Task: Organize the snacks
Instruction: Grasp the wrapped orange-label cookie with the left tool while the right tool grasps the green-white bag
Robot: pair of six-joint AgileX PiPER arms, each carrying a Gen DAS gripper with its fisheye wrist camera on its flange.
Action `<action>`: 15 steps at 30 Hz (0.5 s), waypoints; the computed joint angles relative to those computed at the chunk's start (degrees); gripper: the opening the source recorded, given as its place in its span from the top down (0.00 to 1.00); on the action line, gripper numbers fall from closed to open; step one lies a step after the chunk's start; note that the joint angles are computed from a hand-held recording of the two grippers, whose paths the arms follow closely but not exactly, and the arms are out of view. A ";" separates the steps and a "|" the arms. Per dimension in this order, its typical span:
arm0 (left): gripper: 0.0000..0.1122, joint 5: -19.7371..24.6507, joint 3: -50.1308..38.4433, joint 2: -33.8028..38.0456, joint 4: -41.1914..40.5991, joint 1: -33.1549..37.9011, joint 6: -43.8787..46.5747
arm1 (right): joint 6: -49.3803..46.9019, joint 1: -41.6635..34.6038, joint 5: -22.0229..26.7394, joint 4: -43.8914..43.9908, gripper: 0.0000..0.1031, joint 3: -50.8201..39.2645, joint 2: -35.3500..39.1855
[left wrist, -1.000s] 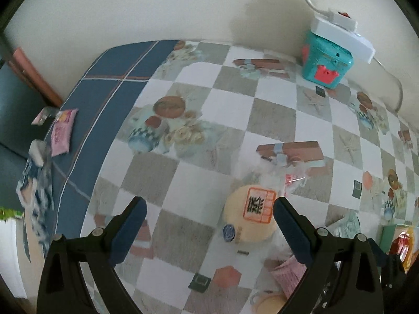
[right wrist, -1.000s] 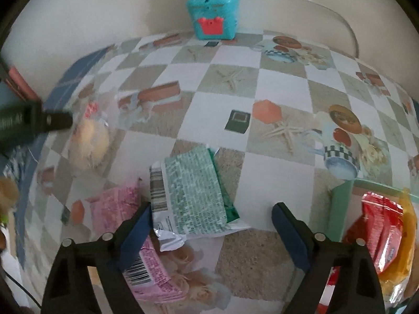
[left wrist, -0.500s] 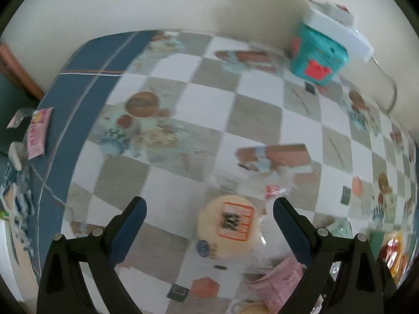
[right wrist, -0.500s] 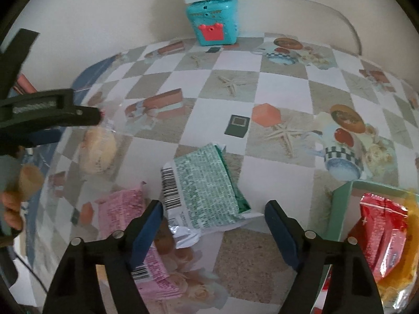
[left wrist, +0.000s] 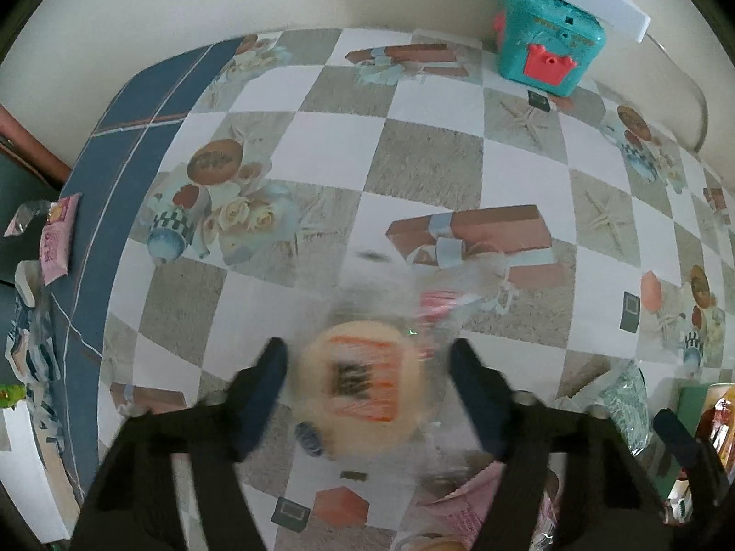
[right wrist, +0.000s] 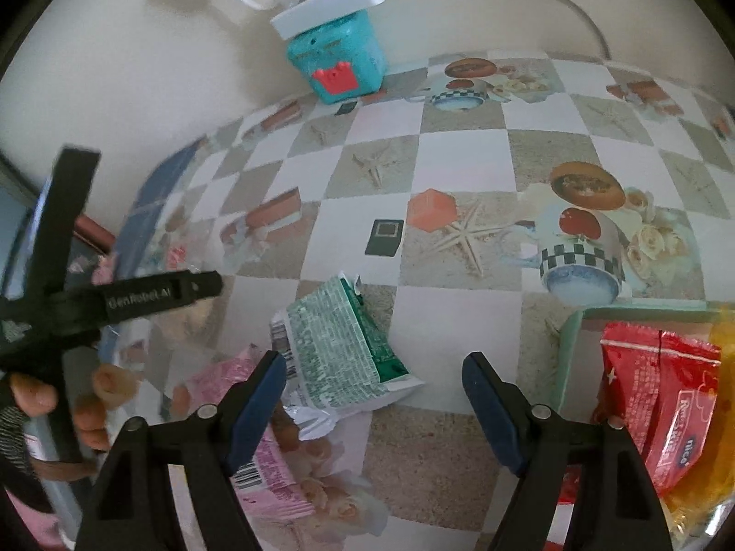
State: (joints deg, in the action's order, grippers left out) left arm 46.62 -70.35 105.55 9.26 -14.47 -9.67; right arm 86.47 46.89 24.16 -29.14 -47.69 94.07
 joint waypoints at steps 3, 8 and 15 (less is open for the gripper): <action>0.42 -0.55 0.31 -0.09 -0.46 0.56 0.58 | -0.98 2.48 5.54 -2.26 0.22 -4.22 2.35; 0.44 -0.21 1.48 -1.10 0.68 0.94 0.91 | -5.63 5.31 12.43 -2.92 0.23 -11.02 7.35; 0.44 -0.40 3.63 -2.46 1.36 2.58 1.60 | -6.82 6.18 13.06 -2.61 0.36 -12.79 9.72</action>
State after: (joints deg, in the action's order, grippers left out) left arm 46.22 -66.72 103.10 10.62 -11.88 -8.07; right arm 79.65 53.07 37.22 -31.75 -60.48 103.79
